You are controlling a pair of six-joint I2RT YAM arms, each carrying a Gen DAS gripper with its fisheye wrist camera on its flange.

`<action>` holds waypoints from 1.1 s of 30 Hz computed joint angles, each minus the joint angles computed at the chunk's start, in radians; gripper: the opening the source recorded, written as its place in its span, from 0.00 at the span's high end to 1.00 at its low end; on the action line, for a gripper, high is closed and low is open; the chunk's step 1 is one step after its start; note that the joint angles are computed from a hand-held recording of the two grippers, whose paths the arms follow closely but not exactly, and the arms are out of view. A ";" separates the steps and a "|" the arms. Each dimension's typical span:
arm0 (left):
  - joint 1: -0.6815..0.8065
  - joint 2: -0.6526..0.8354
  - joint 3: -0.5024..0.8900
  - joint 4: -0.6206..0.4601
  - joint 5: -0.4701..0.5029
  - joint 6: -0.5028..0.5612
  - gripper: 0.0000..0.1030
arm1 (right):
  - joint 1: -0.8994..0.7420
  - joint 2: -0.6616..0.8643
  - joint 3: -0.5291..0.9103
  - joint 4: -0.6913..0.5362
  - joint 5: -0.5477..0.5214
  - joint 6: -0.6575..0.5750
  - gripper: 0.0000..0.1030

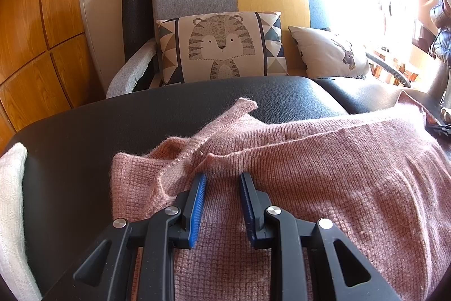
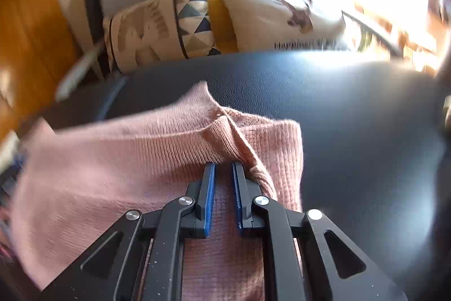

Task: Fold clothes

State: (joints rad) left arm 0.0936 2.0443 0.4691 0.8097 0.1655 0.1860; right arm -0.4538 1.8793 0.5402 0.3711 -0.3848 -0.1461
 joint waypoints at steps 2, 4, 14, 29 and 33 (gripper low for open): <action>0.013 -0.011 0.009 -0.029 0.023 0.001 0.76 | 0.022 -0.113 -0.077 0.002 0.015 0.015 0.85; 0.047 -0.039 0.026 -0.106 0.081 0.018 0.76 | 0.090 -0.215 -0.164 0.037 0.022 -0.013 0.85; 0.314 -0.136 -0.013 -0.233 0.235 0.152 0.73 | 0.623 -0.106 -0.292 0.374 0.304 0.147 0.71; -0.028 -0.217 -0.024 -0.193 0.045 0.068 0.73 | 0.629 -0.159 -0.311 0.369 0.194 0.174 0.70; -0.107 -0.048 0.154 -0.226 -0.225 0.051 0.73 | 0.641 -0.064 -0.330 0.483 0.223 0.173 0.67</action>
State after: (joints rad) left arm -0.0135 1.9960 0.6236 0.5832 -0.0600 0.2374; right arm 0.1871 1.8153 0.2103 0.8540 -0.1616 0.0271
